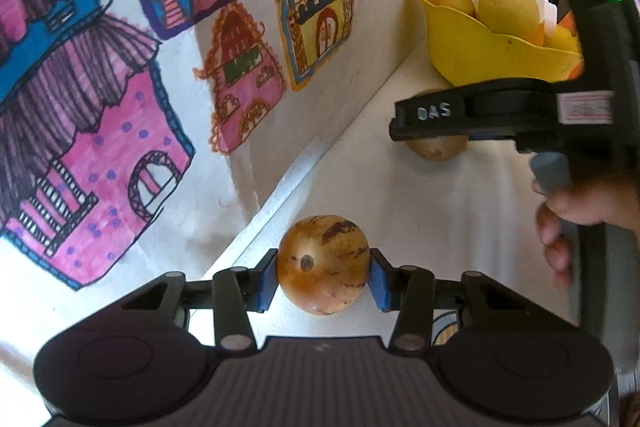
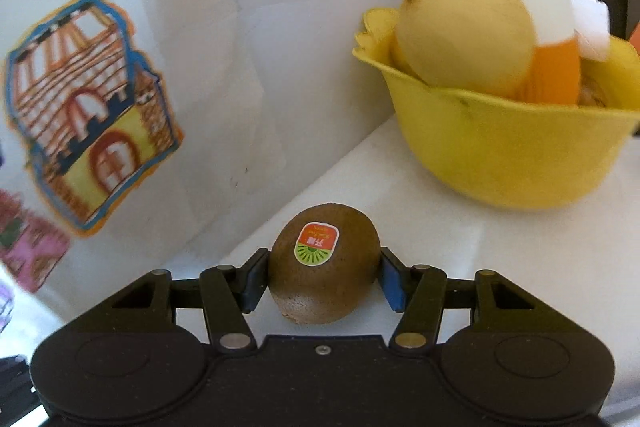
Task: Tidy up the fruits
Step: 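Carry the brown fruit and kiwi over the metal tray and lower them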
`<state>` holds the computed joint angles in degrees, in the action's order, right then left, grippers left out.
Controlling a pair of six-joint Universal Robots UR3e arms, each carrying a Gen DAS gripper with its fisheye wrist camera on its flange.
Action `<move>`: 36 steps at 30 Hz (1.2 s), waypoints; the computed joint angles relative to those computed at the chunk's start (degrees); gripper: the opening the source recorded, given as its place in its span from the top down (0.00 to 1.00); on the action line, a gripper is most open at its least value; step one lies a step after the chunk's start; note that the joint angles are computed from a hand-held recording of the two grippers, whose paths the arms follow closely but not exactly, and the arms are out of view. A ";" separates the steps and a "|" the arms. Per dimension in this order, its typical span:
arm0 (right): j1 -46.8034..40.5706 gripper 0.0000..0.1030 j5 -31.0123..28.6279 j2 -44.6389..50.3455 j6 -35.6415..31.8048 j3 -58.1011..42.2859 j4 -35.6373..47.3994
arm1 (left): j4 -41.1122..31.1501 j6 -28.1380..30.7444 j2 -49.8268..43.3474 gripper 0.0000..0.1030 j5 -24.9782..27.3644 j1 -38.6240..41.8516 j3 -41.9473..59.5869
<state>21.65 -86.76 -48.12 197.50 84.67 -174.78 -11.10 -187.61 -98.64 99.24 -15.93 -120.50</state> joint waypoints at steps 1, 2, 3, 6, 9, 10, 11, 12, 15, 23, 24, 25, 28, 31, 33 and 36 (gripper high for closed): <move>-0.23 0.43 0.64 -1.09 0.42 1.49 0.02 | 0.31 0.28 0.51 0.52 -0.42 0.31 -0.71; -0.45 0.43 1.24 -2.41 0.88 3.25 0.04 | 0.87 0.62 0.89 0.52 -0.83 0.64 -1.56; -0.64 0.43 1.71 -3.51 1.13 4.90 -0.33 | 1.12 1.06 1.32 0.52 -1.24 0.95 -2.18; -1.79 0.43 3.06 -8.53 2.18 11.88 -2.52 | 2.12 2.66 2.23 0.52 -2.87 2.25 -3.75; -2.36 0.43 3.53 -13.71 4.51 18.12 -4.21 | 2.74 3.50 3.80 0.52 -4.27 2.89 -5.55; -2.42 0.43 3.42 -15.62 5.39 20.41 -4.87 | 3.07 3.86 4.29 0.52 -4.55 3.00 -6.29; -2.72 0.43 3.32 -17.46 6.10 22.54 -5.39 | 3.45 4.48 4.35 0.52 -5.17 3.42 -6.64; -2.90 0.43 3.01 -19.59 7.00 25.01 -6.02 | 3.44 4.76 5.01 0.53 -5.66 3.45 -7.12; -3.28 0.43 1.62 -26.70 9.49 34.15 -8.92 | -0.43 2.24 8.04 0.53 -4.10 -1.13 -5.82; -5.82 0.43 -4.27 -51.78 10.58 51.65 -3.23 | -2.34 3.11 8.10 0.53 -6.38 -6.10 -1.19; -6.15 0.43 -5.32 -55.68 10.27 53.35 -1.07 | -2.48 3.24 7.98 0.53 -6.72 -6.72 -0.54; -6.23 0.43 -6.60 -59.10 10.14 54.57 1.16 | -2.72 3.35 7.67 0.53 -6.94 -7.47 0.34; -6.85 0.43 -9.89 -69.49 9.79 58.16 8.29 | -2.59 3.48 4.88 0.53 -6.95 -10.19 3.92; -7.85 0.43 -12.64 -80.34 9.99 61.37 16.43 | -2.71 3.59 2.34 0.53 -7.26 -12.68 7.12; -7.48 0.43 -14.78 -84.78 11.08 62.85 20.05 | -2.82 3.59 0.35 0.53 -7.45 -14.36 9.45; -7.36 0.43 -16.69 -91.12 13.11 64.98 25.77 | -2.75 4.36 -2.96 0.53 -7.50 -16.99 13.18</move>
